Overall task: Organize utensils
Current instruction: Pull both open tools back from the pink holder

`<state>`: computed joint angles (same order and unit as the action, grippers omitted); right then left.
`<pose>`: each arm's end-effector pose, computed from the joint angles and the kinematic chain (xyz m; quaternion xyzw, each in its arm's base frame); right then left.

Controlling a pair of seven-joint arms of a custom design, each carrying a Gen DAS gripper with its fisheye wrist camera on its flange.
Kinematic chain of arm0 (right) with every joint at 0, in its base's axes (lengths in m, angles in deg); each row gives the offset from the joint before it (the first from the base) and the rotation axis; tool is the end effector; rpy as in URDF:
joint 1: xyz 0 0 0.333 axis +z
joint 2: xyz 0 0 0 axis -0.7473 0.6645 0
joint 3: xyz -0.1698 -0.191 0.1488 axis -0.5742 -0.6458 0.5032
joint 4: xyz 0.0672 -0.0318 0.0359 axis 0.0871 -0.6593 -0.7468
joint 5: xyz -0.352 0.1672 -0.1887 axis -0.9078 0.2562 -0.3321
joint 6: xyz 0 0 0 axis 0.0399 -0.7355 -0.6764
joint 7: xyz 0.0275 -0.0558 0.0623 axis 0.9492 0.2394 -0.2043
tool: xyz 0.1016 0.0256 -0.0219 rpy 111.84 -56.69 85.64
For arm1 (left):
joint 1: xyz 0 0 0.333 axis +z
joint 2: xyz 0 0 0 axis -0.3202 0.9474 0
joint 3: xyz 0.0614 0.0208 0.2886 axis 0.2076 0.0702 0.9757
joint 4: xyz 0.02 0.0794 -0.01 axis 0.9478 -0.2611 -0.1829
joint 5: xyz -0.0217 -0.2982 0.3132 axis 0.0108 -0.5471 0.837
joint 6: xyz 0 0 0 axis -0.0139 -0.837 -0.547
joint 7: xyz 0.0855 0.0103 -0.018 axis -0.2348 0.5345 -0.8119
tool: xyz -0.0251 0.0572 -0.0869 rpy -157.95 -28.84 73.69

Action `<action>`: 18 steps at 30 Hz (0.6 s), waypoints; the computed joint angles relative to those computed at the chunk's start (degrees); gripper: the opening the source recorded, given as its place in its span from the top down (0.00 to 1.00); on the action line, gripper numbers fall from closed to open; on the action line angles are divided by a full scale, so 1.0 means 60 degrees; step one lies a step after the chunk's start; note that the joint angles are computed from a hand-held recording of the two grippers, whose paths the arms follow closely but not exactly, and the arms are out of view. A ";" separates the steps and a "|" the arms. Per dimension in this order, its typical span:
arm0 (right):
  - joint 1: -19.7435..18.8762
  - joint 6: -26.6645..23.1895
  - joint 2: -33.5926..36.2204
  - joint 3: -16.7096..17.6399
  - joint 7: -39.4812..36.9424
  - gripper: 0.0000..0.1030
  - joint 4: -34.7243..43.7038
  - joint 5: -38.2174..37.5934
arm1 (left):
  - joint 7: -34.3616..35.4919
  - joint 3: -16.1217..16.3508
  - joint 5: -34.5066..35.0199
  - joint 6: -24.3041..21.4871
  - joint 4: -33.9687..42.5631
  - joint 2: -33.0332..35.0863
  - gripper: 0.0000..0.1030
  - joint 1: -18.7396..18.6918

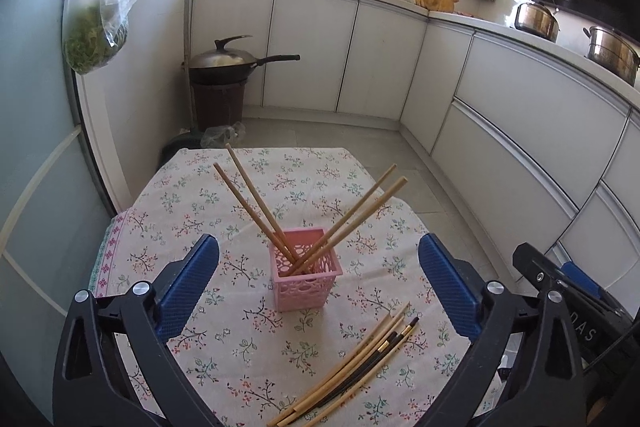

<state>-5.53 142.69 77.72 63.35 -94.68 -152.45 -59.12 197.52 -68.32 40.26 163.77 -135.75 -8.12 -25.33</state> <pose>0.5400 0.4519 0.6038 -0.3172 0.8414 -0.3491 0.2637 0.6470 -0.1964 0.6106 -0.4557 0.7616 -0.4283 0.1700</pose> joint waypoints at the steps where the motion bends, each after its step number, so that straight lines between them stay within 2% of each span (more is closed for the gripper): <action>1: 0.0008 -0.0051 -0.0004 0.0001 -0.0008 0.09 -0.0004 0.0007 | 0.0020 -0.0003 0.0026 -0.0011 -0.0042 -0.0028 0.07 -0.0003; 18: -0.0037 -0.0456 -0.0624 0.0380 0.0247 0.06 -0.0930 0.0343 | 0.0086 0.0028 0.0742 -0.0392 -0.0254 -0.0034 0.07 -0.0106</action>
